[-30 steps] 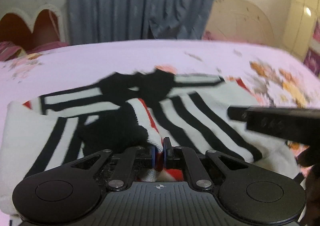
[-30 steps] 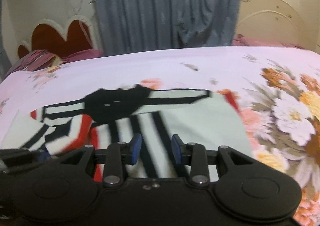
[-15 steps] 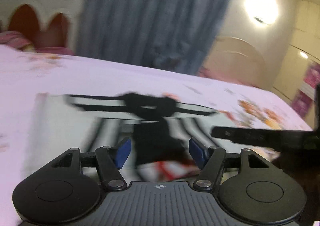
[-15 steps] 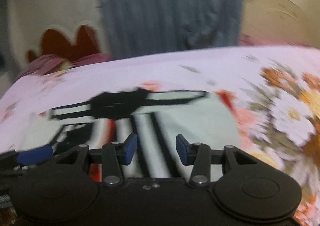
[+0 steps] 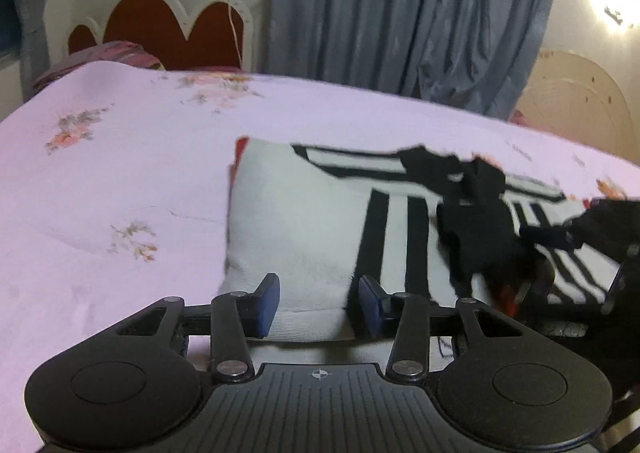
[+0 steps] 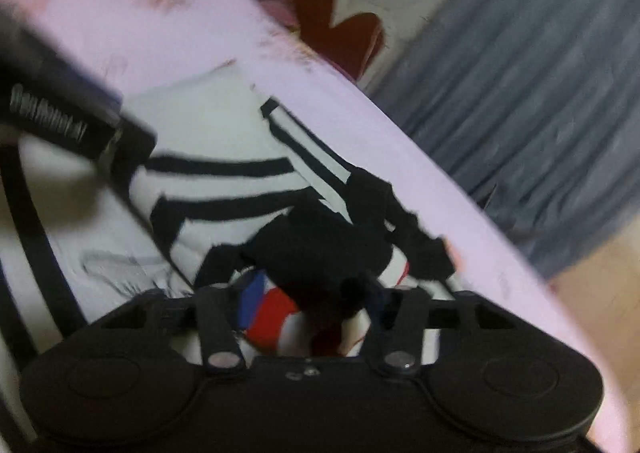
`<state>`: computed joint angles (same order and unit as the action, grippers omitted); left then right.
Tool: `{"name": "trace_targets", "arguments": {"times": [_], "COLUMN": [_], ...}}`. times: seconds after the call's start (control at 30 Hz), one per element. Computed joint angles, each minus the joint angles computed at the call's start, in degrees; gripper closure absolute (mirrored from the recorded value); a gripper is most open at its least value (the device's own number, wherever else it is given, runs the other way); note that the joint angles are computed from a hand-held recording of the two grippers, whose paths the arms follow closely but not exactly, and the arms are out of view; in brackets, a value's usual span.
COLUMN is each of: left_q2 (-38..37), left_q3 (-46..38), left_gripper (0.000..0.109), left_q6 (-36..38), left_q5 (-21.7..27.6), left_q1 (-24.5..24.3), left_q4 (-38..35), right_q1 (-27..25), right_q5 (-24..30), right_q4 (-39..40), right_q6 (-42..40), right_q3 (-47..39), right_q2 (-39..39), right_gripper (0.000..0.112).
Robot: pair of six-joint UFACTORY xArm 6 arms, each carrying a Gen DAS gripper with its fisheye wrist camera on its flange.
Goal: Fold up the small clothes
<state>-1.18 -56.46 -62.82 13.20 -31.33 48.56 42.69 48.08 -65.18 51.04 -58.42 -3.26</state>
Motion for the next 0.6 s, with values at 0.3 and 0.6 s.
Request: {"name": "trace_targets", "arguments": {"times": [0.3, 0.6], "left_q2": [0.7, 2.3], "left_q3": [-0.6, -1.5], "left_gripper": [0.065, 0.065], "left_q6": [3.3, 8.6], "left_q5": [0.6, -2.3], "left_q1": [-0.1, 0.9], "left_q4": [-0.9, -5.1], "right_q1": [-12.7, -17.2], "right_q5": [-11.6, -19.6], "right_q4": [15.2, 16.6], "right_q6": [38.0, 47.6], "right_q3": [16.9, 21.7], "right_q2": [-18.7, -21.9], "right_gripper": [0.095, 0.100]}}
